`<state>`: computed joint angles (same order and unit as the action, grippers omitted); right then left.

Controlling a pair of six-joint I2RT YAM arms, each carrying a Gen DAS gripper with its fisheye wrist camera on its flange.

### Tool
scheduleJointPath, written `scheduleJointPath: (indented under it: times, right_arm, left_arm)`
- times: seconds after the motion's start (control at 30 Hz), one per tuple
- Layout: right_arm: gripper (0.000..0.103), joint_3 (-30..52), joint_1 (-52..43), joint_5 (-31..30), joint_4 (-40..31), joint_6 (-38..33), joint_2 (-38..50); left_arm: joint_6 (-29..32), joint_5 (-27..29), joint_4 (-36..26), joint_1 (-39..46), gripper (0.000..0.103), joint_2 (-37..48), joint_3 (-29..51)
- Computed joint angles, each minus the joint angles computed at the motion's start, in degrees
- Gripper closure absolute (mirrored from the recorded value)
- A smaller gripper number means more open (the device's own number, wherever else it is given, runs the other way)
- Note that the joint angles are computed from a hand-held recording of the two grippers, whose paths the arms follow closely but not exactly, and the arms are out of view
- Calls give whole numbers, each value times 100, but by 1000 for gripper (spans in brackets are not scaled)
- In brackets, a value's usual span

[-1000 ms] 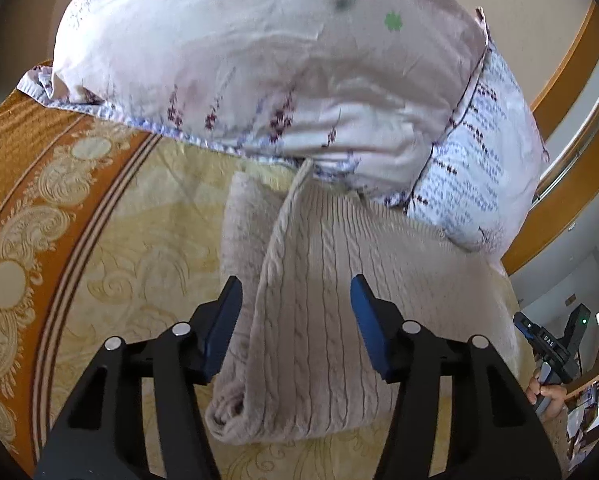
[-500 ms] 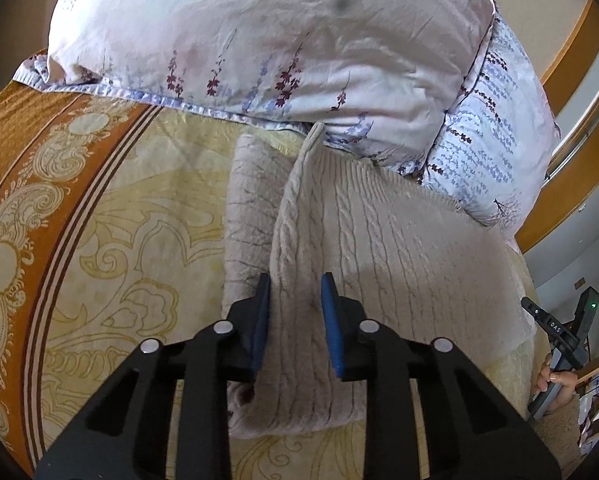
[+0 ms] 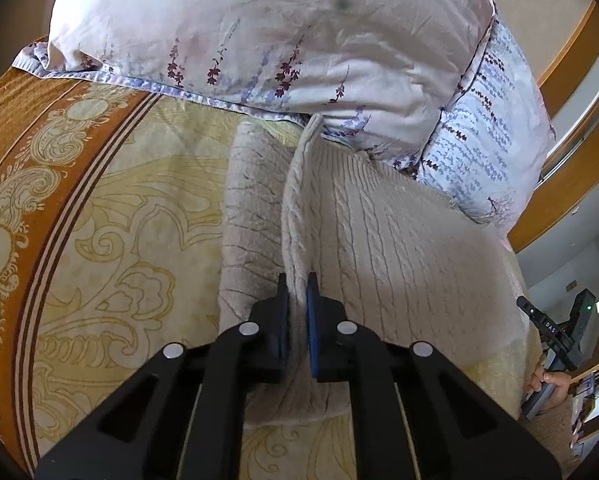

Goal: Fold small clothes

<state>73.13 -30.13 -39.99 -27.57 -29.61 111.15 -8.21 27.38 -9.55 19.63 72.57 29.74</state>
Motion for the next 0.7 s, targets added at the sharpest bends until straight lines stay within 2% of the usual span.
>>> scheduleJointPath:
  times: [0.27, 0.47, 0.7]
  right_arm:
    - [92, -130, -205, -122, -163, -43, -216]
    - [93, -281, -399, -36, -383, -37, -311]
    - [93, -565, -162, 427, 153, 163, -391]
  left_arm:
    - [219, 512, -359, 422, 96, -230, 2]
    - [554, 663, -613, 562, 96, -298, 6]
    - [666, 860, -449, 783, 96, -190, -202]
